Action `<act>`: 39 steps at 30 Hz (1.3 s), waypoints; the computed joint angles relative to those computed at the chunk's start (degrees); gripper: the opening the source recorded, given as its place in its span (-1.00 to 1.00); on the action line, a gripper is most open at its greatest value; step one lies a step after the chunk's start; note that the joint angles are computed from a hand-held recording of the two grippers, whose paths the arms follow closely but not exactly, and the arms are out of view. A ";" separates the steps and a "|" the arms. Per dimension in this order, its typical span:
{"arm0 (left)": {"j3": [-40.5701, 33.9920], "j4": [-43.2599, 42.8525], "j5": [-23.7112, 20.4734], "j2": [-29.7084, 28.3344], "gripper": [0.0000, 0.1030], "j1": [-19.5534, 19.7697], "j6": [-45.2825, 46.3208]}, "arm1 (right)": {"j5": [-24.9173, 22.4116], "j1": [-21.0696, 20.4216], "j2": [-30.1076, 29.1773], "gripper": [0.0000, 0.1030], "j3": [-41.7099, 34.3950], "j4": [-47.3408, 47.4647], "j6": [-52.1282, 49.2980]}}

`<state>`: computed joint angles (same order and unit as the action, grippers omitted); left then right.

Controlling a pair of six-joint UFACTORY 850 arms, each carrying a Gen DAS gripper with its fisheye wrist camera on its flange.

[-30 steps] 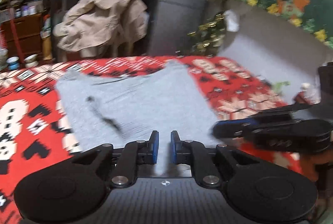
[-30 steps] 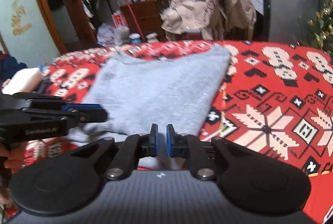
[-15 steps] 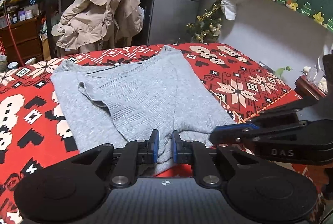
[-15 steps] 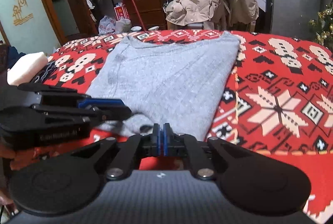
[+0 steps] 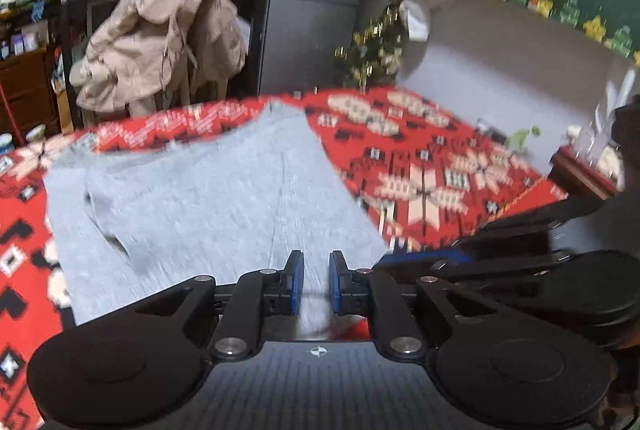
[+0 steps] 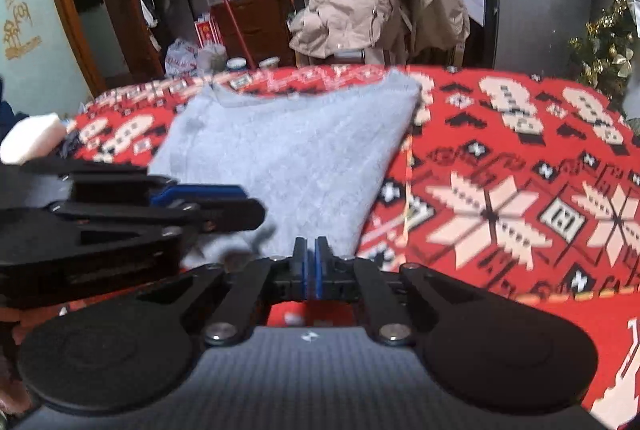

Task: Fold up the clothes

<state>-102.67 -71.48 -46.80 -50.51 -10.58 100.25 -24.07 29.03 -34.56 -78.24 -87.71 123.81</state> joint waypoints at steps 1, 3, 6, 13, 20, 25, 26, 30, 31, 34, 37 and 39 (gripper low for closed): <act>0.55 -0.27 0.26 0.23 -0.77 0.08 0.46 | -0.13 0.22 0.29 -0.93 0.66 -0.78 0.90; 1.38 -0.20 0.30 0.80 -0.76 0.37 0.14 | -0.18 0.52 0.97 -0.95 1.79 -1.40 1.81; 2.98 0.58 0.86 2.01 -0.76 0.89 0.02 | 0.37 0.81 1.96 -0.95 3.13 -1.22 2.80; 7.45 0.90 1.62 5.04 -0.76 2.85 0.71 | -0.15 1.65 4.46 -0.88 6.21 -2.15 7.22; 10.07 -5.32 2.66 6.80 -0.76 5.04 2.51 | -0.97 2.11 5.05 -0.82 6.08 -4.88 10.29; 9.21 -6.59 6.56 6.05 -0.76 5.17 2.21 | -1.76 2.30 3.10 -0.82 3.24 -3.69 7.62; 8.84 -6.34 6.99 5.79 -0.76 5.24 1.53 | -2.20 2.29 2.61 -0.82 2.60 -3.03 6.61; 9.40 -5.71 9.09 5.98 -0.76 5.55 0.88 | -2.17 1.46 1.09 -0.82 0.97 0.44 3.98; 9.56 -5.67 8.88 6.02 -0.76 5.73 1.00 | -1.93 1.30 0.88 -0.82 0.87 1.14 3.33; 10.20 -5.47 8.65 6.33 -0.74 6.13 1.73 | -1.55 1.24 0.72 -0.82 1.00 2.17 1.93; 10.15 -4.70 7.87 6.45 -0.74 6.54 -0.34 | -1.51 1.50 1.39 -0.82 1.61 3.24 0.86; 9.97 -5.66 7.19 6.63 -0.74 6.75 -0.51 | -1.28 1.46 2.47 -0.81 2.67 1.31 3.21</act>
